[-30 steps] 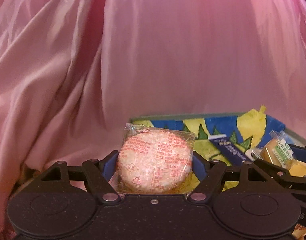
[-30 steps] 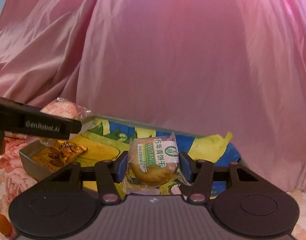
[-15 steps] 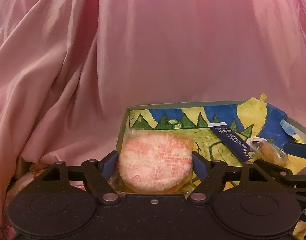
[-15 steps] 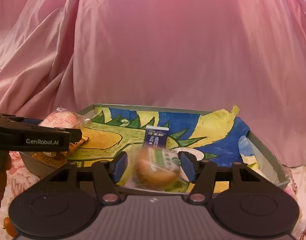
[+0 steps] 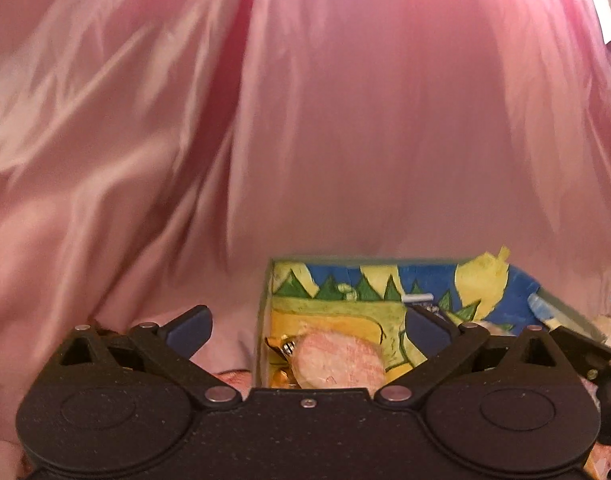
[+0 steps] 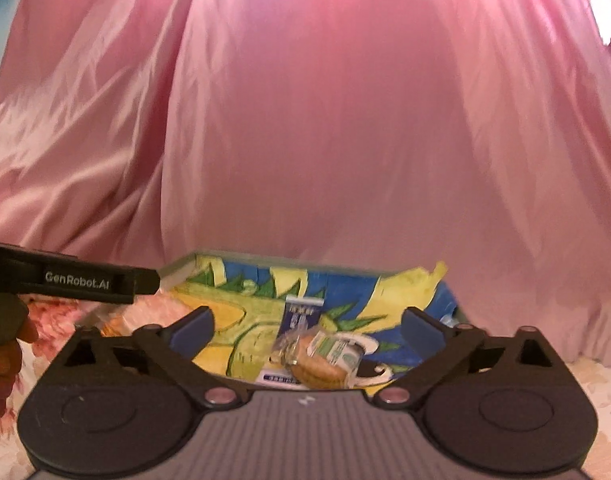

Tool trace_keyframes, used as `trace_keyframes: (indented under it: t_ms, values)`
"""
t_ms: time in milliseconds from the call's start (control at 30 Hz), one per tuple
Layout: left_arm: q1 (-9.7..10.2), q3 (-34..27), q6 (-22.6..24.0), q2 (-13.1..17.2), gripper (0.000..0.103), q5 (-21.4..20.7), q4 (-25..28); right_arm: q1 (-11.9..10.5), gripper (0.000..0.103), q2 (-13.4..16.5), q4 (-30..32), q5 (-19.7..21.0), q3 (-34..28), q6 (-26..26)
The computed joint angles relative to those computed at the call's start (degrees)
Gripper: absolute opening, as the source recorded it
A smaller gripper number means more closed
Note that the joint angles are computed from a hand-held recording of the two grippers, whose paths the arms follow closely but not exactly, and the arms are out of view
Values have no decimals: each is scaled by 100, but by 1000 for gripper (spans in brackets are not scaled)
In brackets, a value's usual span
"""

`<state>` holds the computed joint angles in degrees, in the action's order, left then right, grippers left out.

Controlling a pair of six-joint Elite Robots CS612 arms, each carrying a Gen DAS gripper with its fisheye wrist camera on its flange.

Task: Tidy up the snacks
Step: 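Withdraw both tools from the tray back over the remaining snacks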

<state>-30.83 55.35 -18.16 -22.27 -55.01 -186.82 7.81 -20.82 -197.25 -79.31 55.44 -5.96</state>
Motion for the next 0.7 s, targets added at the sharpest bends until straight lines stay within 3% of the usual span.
trace_keyframes:
  t_ms: [367,700]
  values:
    - [-254,1200,156,-510,102,321,-1255,-90,103,-487,-1393,10,1042,109]
    - [-449,2093,-155,-786,102,267,-1392,-170,103,-813,-2003,40,1955,17]
